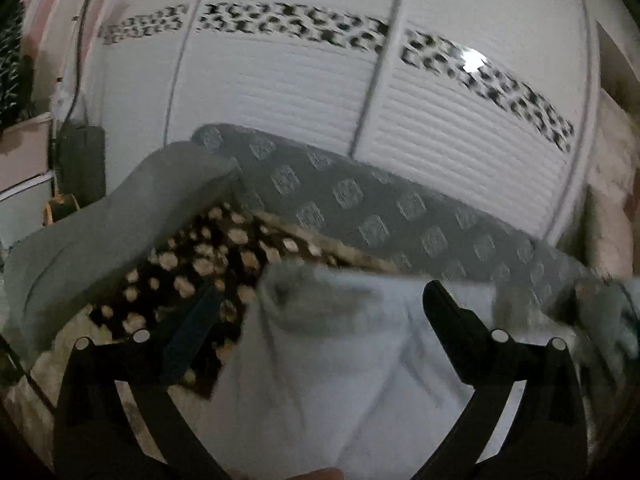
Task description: Fold large clothes
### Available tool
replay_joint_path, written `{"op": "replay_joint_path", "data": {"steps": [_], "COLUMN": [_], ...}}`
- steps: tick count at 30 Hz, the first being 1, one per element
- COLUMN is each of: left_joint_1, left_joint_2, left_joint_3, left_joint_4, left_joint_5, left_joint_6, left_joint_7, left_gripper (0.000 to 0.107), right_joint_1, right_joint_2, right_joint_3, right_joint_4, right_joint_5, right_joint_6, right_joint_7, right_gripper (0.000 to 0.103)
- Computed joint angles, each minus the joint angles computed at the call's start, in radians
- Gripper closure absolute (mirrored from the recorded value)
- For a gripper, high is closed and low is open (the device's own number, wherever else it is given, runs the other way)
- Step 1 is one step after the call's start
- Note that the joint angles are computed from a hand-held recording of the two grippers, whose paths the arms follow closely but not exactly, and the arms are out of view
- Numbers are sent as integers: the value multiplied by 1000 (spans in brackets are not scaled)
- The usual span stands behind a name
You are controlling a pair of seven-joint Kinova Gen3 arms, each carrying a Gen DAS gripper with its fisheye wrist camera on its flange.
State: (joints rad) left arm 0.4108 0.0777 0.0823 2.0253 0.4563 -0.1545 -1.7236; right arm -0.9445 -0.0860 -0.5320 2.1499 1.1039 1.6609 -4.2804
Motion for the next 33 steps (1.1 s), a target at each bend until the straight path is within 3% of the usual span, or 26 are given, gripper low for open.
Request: {"op": "replay_joint_path", "data": {"steps": [3,5,8,12,14,16,19,22,25,29,33], "left_joint_1": [87,180,273,218,232,227,279,221,90,61,-70], "left_joint_2": [14,47,92,154,193,225,287,351,422,497,583], "left_joint_3": [-20,-62,-98,-21,-59,-96,-235,-265,-180,-176,-38], "left_joint_4": [70,82,69,23,-26,-87,-202,-303,-371,-454,-532], "left_joint_5": [-21,22,97,141,187,193,271,264,269,250,252], "left_joint_6": [-99,-161,-172,-112,-79,-25,62,180,275,355,410], "left_joint_7": [-52,-134,-256,-392,-425,-395,-400,-351,-362,-330,-352], "left_gripper": [7,7,7,7,7,7,7,7,7,7,7], "right_joint_1": [-8,25,115,64,46,83,77,120,258,411,411], "right_joint_2": [50,93,169,192,177,178,211,176,162,199,293], "right_joint_3": [-44,-76,-119,37,128,174,276,323,270,229,282], "right_joint_4": [-41,-73,-121,-126,-107,-101,-117,-63,-6,22,25], "right_joint_5": [47,75,84,48,10,-28,-69,-66,-33,39,152], "right_joint_6": [24,-41,-163,-325,-407,-480,-501,-600,-722,-869,-915], "right_joint_7": [23,67,189,338,351,402,519,527,452,403,271], "right_gripper": [1,1,1,1,1,1,1,1,1,1,1]}}
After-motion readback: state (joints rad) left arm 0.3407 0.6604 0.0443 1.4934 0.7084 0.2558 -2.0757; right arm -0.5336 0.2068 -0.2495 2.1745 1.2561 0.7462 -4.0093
